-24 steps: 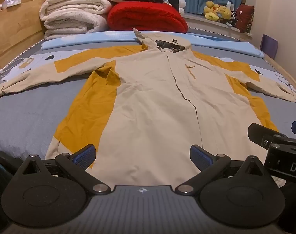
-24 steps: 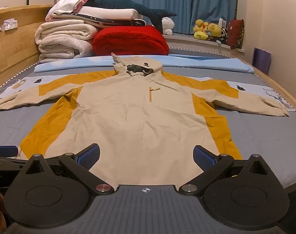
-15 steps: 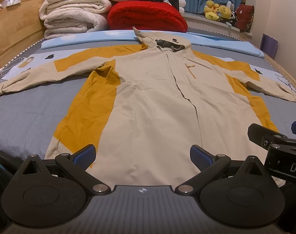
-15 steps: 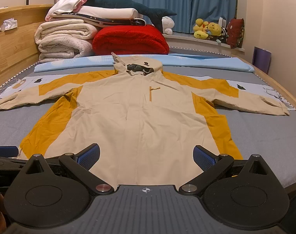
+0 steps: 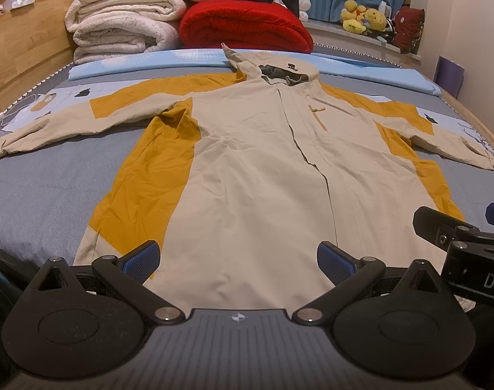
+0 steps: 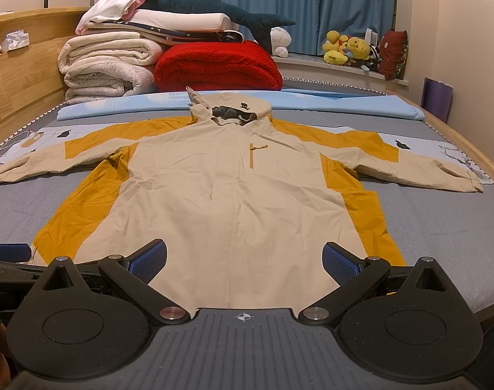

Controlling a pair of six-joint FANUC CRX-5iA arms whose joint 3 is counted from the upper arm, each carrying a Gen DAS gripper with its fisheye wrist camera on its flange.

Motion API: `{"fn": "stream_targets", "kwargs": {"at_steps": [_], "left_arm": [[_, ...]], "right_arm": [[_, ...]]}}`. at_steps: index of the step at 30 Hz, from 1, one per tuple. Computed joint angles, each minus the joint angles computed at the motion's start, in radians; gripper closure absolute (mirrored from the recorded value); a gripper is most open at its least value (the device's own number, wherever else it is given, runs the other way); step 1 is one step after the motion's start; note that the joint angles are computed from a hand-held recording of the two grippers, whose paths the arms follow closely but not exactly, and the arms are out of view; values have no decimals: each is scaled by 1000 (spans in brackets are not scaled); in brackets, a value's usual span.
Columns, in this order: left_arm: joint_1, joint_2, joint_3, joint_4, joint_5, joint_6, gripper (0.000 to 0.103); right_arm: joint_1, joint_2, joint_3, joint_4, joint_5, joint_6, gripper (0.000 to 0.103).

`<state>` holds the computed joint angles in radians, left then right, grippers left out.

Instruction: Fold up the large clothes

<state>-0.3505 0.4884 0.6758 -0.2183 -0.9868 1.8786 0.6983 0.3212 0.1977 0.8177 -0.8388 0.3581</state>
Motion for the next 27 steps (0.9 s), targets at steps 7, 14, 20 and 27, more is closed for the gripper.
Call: {"fn": "stream_targets", "kwargs": {"at_steps": [7, 14, 20, 27], "left_arm": [[0, 0, -1, 1, 2, 0, 0], [-1, -1, 0, 0, 0, 3, 0], [0, -3, -3, 3, 4, 3, 0], [-30, -57, -98, -100, 147, 20, 0]], "right_arm": [[0, 0, -1, 1, 0, -1, 2], [0, -1, -2, 1, 1, -1, 2], [-3, -1, 1, -4, 4, 7, 4], [-5, 0, 2, 1, 18, -10, 7]]}}
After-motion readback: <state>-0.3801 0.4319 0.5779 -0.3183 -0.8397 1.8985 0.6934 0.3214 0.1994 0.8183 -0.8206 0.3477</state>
